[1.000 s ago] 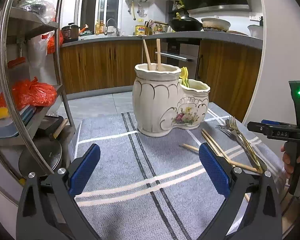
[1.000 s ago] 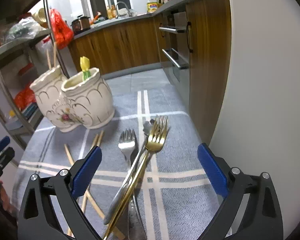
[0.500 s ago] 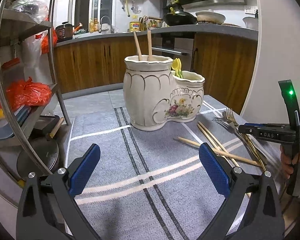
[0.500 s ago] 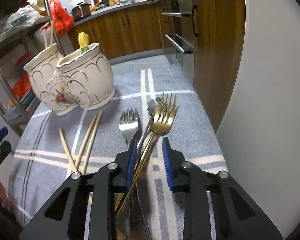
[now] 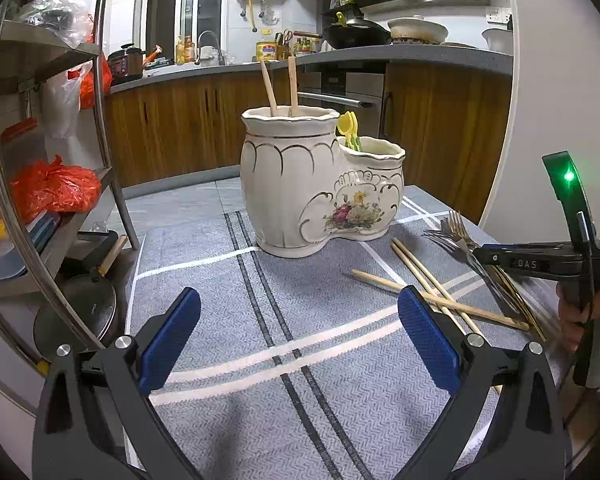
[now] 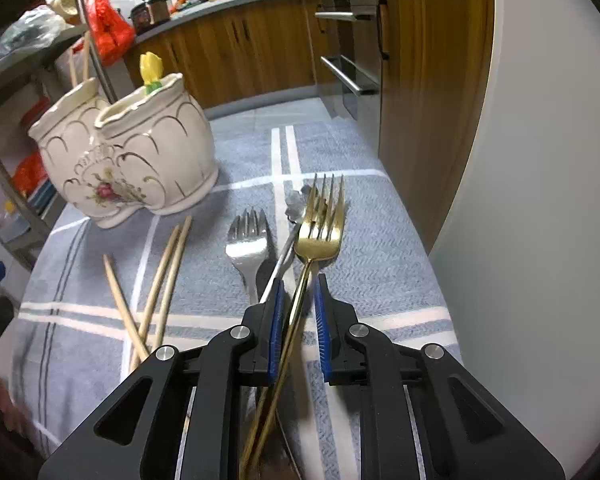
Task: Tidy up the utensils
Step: 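Close the right tool on the gold fork and lift it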
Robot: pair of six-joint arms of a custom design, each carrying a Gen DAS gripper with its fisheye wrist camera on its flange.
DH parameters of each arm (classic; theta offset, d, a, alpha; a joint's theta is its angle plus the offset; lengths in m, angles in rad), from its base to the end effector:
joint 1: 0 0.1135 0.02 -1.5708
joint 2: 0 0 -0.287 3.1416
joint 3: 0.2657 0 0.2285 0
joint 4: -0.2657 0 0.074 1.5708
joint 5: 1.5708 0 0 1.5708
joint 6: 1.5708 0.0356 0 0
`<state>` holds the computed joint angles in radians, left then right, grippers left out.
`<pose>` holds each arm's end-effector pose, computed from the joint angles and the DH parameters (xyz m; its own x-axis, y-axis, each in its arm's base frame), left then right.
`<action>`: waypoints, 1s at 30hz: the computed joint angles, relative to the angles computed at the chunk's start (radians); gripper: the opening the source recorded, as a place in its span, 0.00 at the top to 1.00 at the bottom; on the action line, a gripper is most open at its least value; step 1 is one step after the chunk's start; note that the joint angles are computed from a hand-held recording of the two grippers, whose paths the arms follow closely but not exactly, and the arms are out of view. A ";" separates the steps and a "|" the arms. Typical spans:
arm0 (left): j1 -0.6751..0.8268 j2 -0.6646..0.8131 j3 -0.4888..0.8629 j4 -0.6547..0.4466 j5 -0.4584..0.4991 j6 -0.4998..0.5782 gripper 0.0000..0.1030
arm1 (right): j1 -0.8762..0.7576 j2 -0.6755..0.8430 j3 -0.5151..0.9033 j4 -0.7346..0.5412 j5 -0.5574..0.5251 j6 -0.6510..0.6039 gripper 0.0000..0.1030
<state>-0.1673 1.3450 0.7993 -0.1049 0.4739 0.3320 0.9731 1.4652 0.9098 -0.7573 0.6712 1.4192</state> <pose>0.2531 -0.0592 0.2661 -0.3996 0.3616 -0.8424 0.6733 0.7394 -0.0020 0.1504 0.1816 0.2351 -0.6337 0.4446 -0.6330 0.4536 0.8764 0.1615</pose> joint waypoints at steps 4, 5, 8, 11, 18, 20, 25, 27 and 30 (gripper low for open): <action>0.003 0.004 0.004 -0.004 0.006 -0.003 0.06 | -0.025 0.002 -0.001 0.014 -0.007 -0.019 0.84; 0.004 0.004 0.004 -0.005 0.007 -0.003 0.06 | -0.028 0.003 0.000 0.016 -0.007 -0.022 0.84; 0.004 0.002 0.003 -0.005 0.008 -0.002 0.06 | -0.034 0.001 -0.010 0.031 -0.003 -0.023 0.89; 0.002 0.003 0.003 -0.006 0.005 -0.006 0.06 | -0.038 -0.021 -0.038 0.059 -0.003 -0.020 0.92; -0.004 0.007 0.006 -0.014 0.001 -0.003 0.06 | -0.018 -0.054 -0.083 0.102 0.015 0.006 0.94; -0.004 0.008 0.005 -0.013 0.000 0.000 0.06 | -0.013 -0.068 -0.095 0.112 0.022 0.010 0.94; -0.010 0.007 0.003 -0.012 -0.008 0.001 0.06 | 0.025 -0.097 -0.091 0.092 0.082 0.032 0.94; -0.021 0.007 0.001 -0.012 -0.025 0.002 0.06 | 0.050 -0.110 -0.080 0.069 0.121 0.042 0.94; -0.042 0.000 0.008 -0.025 -0.054 -0.007 0.06 | 0.099 -0.128 -0.071 0.036 0.195 0.060 0.94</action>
<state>-0.2096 1.3445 0.8070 -0.1302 0.4195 0.3253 1.0722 1.3368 0.8383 -0.7215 0.8662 1.4796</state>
